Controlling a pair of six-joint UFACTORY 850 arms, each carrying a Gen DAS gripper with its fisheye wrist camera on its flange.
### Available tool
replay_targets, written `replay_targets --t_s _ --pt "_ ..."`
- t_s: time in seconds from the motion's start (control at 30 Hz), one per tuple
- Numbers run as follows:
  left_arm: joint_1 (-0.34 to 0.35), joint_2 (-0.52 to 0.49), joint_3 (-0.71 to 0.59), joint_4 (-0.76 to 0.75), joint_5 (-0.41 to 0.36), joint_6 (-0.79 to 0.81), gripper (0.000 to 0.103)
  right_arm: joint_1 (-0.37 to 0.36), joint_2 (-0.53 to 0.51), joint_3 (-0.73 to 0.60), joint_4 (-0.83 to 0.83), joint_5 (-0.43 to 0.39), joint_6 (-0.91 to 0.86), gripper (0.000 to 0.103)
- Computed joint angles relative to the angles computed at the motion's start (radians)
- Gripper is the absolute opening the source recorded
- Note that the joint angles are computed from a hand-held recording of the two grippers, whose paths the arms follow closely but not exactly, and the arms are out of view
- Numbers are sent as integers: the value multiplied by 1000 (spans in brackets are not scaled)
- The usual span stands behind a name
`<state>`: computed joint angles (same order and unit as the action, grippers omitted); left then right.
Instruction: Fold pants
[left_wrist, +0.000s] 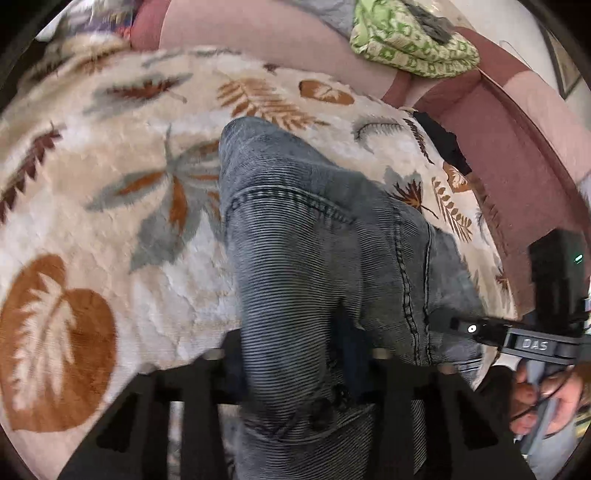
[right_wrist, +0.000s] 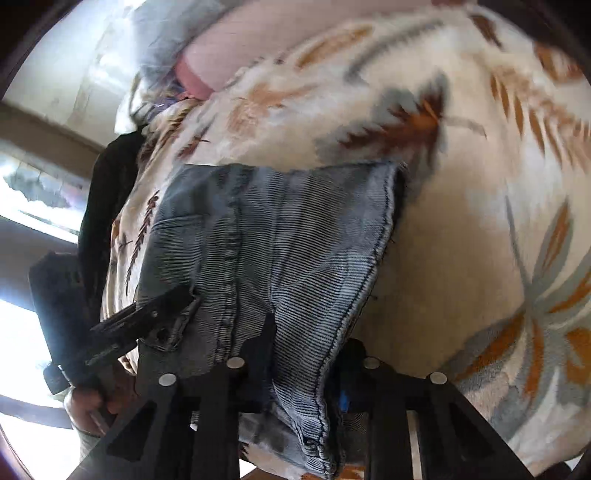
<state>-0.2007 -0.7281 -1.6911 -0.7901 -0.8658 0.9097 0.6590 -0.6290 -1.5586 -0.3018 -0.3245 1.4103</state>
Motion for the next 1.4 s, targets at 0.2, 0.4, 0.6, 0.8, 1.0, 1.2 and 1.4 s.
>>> replay_targets --t_s 0.2,0.4,0.6,0.8,1.0,1.2,1.4 --pt "24 67 50 -101 44 129 25 23 -1 -112 -202 -88 72 25" --pt "48 39 -51 -204 71 167 26 -4 -57 -273 -266 -133 -7 25" --pt "43 -129 -265 -143 59 30 27 -66 -181 -407 -156 -97 -163 25" --pt "20 -236 -344 56 89 -202 66 -104 -300 -456 65 -174 -290 52" --pt "45 -73 -141 -37 223 -57 79 -64 -168 -305 -239 -130 0 58" --pt "-9 31 51 96 451 -26 85 0 -206 -366 -313 -267 -20 65" --pt "-9 52 60 198 461 -172 88 3 -229 -383 -246 -360 -24 72"
